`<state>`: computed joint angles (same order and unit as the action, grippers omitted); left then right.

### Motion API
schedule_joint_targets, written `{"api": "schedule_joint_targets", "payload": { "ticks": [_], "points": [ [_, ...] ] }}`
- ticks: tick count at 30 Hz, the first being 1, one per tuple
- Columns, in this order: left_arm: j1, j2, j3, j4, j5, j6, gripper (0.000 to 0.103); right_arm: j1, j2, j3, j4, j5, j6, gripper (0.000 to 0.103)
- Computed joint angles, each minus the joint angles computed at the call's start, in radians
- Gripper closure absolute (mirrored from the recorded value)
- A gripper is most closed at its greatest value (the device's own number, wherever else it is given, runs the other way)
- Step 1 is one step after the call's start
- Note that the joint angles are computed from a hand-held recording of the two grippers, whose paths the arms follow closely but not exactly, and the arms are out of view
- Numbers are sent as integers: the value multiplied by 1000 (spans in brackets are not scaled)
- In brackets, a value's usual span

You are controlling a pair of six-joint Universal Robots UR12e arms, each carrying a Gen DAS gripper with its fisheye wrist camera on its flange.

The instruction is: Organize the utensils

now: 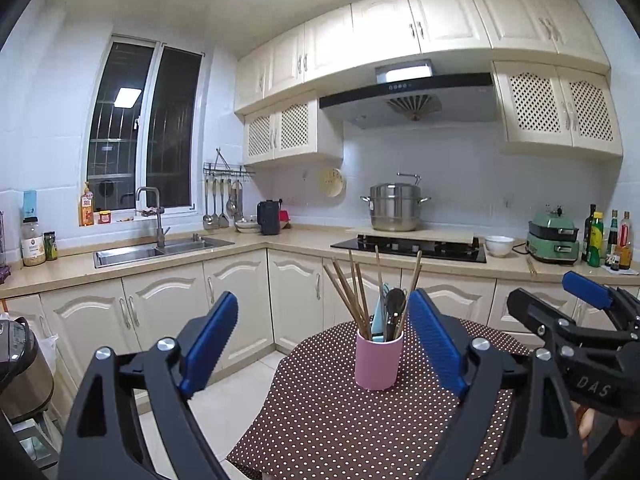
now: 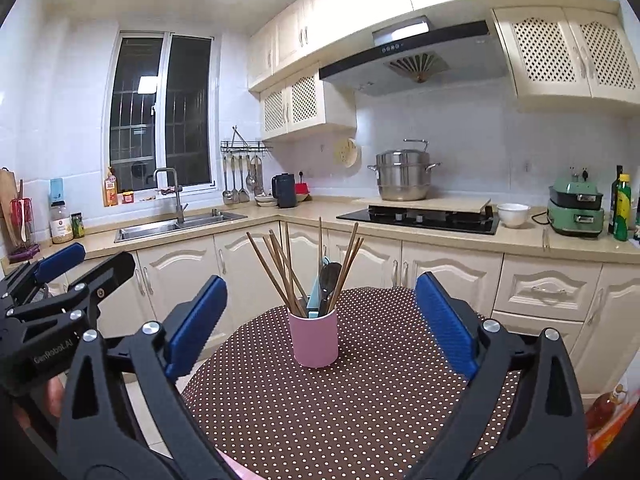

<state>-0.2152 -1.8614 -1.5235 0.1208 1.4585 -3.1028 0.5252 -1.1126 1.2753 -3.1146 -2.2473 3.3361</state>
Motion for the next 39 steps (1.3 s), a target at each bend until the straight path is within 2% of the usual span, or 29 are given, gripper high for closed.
{"api": "schedule_joint_targets", "payload": {
  "ticks": [8,20,39],
  "points": [
    [-2,17,-16,21,9,5,12,22,4,-13,-36,-32,-66,8],
    [-1,19,-17,68,18,-23,12,27,9,-28,-69,-30,-120,7],
    [-5,-33,47,40,32,-20,12,4,27,-59,-17,5,-89,7]
  ]
}}
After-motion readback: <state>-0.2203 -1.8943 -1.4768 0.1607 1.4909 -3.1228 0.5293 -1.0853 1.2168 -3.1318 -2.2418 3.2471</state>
